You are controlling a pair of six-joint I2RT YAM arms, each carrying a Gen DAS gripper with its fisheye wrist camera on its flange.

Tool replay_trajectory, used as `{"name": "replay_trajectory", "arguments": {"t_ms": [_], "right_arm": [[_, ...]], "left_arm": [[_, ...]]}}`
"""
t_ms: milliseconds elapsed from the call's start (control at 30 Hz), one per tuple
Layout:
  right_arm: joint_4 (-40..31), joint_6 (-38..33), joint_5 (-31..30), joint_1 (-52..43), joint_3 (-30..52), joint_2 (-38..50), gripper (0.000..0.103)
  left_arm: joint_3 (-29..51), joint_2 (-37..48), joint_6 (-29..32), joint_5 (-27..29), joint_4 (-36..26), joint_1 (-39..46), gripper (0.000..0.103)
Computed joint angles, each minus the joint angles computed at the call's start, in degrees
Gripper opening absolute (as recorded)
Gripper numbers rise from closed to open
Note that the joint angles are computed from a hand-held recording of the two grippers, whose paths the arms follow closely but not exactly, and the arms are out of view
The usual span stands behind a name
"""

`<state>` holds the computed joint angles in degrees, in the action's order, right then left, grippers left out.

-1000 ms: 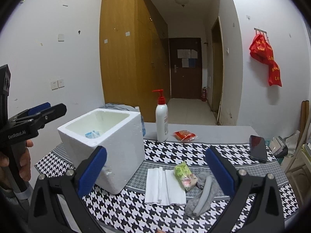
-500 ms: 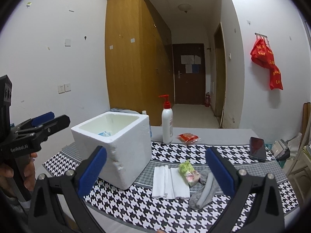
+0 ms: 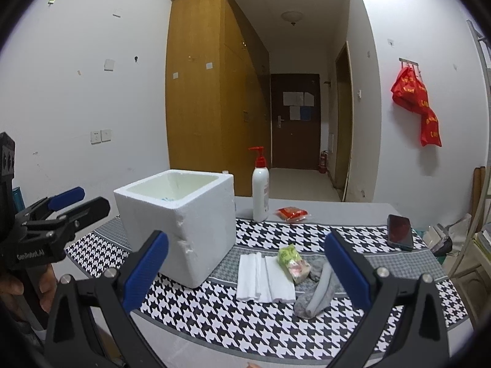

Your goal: Organize soft objects

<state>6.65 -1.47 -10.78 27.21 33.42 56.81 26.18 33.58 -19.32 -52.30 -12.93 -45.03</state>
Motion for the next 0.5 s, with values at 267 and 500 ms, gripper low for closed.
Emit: {"name": "replay_trajectory", "arguments": {"t_ms": [267,500], "right_arm": [[1.0,0.9,-0.4,-0.8,-2.2,-0.6,0.103],[1.6,0.7,-0.2,-1.8,-3.7,-0.6,0.103]], "left_arm": [[-2.7,-0.6,-2.5,3.6,1.0,0.3,0.102],[-3.4,2.1,-4.6,7.3,3.6,1.8,0.102]]}}
